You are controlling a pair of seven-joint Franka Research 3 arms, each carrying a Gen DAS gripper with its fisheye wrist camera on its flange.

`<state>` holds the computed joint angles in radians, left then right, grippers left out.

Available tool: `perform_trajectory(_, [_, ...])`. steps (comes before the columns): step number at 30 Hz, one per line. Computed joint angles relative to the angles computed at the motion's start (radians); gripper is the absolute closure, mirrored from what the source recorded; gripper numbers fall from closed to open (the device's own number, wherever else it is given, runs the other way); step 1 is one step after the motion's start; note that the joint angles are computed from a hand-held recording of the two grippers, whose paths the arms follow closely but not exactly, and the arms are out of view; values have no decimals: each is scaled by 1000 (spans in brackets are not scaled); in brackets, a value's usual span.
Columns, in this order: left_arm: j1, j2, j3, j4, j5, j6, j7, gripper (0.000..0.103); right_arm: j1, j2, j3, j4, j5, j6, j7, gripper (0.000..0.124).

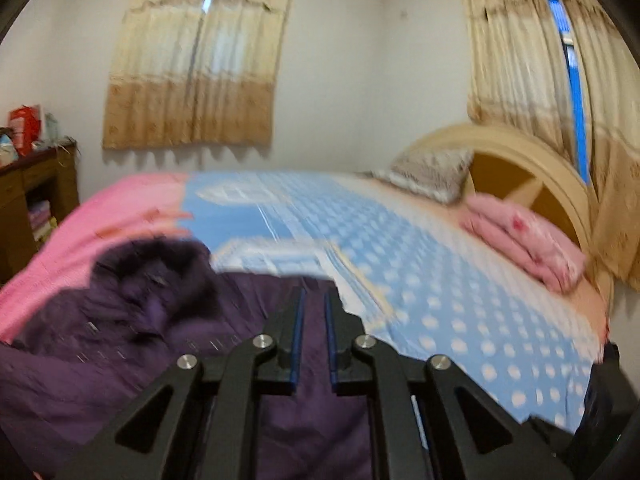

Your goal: Fold large clothes

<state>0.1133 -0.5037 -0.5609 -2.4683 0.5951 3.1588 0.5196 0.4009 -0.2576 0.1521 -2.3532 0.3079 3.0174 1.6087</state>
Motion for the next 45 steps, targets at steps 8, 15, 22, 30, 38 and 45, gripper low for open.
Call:
perform_trajectory(8, [-113, -222, 158, -156, -36, -86, 82, 29, 106, 35, -107, 77, 184, -58, -164, 25])
perform_trajectory(15, [-150, -510, 246, -362, -78, -388, 99, 18, 130, 210, -103, 358, 423, -213, -359, 25])
perform_trajectory(22, [-185, -491, 253, -441, -119, -464, 24, 17, 82, 505, -35, 699, 260, -363, -170, 25])
perform_trajectory(30, [-182, -468, 261, -470, -123, -414, -43, 4, 44, 658, 35, 854, 204, -483, -165, 82])
perform_trajectory(38, [-178, -479, 271, -489, -137, -393, -63, 1, 25, 446, 41, 639, 249, -272, -289, 119])
perform_trajectory(45, [-172, -473, 262, -487, -134, -398, -76, 1, 25, 372, -37, 537, 36, -217, -107, 119])
